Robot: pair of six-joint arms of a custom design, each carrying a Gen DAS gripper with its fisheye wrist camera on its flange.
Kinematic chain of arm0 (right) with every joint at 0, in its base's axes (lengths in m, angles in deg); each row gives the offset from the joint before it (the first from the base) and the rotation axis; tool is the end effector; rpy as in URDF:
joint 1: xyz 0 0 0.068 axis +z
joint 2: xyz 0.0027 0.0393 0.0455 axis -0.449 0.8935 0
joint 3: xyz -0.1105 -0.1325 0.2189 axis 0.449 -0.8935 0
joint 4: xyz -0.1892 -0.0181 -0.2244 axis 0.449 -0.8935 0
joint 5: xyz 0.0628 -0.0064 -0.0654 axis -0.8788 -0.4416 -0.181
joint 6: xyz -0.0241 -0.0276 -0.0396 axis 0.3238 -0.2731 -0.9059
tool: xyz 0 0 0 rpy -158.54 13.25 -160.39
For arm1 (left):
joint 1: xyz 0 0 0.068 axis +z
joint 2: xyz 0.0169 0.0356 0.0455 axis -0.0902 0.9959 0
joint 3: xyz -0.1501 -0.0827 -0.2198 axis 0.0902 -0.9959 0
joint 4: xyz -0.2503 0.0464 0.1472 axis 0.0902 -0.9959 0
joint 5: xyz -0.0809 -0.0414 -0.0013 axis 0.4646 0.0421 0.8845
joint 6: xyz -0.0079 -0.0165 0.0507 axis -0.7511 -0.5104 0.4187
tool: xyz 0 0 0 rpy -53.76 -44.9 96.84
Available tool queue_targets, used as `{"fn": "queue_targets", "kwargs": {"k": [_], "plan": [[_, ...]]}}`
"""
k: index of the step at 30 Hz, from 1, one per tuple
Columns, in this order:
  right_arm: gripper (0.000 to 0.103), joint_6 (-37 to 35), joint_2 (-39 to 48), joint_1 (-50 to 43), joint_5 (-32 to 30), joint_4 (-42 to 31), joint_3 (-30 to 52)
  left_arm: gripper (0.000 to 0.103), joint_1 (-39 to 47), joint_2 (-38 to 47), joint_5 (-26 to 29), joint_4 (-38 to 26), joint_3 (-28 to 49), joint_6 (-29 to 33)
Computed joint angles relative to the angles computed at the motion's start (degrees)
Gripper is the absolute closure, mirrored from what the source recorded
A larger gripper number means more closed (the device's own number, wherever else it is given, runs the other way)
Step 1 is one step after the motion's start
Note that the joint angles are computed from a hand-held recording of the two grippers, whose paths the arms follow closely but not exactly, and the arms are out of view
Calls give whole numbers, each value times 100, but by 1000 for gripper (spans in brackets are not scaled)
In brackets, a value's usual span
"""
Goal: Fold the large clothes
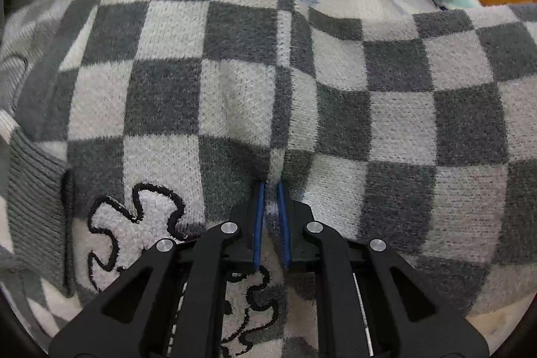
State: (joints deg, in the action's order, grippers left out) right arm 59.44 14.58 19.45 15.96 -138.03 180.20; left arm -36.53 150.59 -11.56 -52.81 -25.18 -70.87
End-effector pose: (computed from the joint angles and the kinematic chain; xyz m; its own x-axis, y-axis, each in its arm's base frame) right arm 0.1630 0.1374 0.4584 -0.4840 0.5300 -0.6964 0.3872 0.8433 0.3727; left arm 0.2768 -0.1792 0.1480 -0.9643 0.2223 -0.1440 0.2571 0.9162 -0.3075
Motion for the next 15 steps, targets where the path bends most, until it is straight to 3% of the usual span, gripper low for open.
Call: {"fn": "queue_targets", "kwargs": {"k": [4, 9, 15], "plan": [[95, -178, 1202, 334, 29, 103, 1047, 94, 369, -149, 450, -358, 41, 355], [95, -464, 2563, 579, -247, 316, 2225, 99, 1159, -1286, 525, -1083, -99, 826], [95, -602, 4230, 931, -811, 562, 3668, 99, 3187, -2014, 691, -2177, 352, 2479]]}}
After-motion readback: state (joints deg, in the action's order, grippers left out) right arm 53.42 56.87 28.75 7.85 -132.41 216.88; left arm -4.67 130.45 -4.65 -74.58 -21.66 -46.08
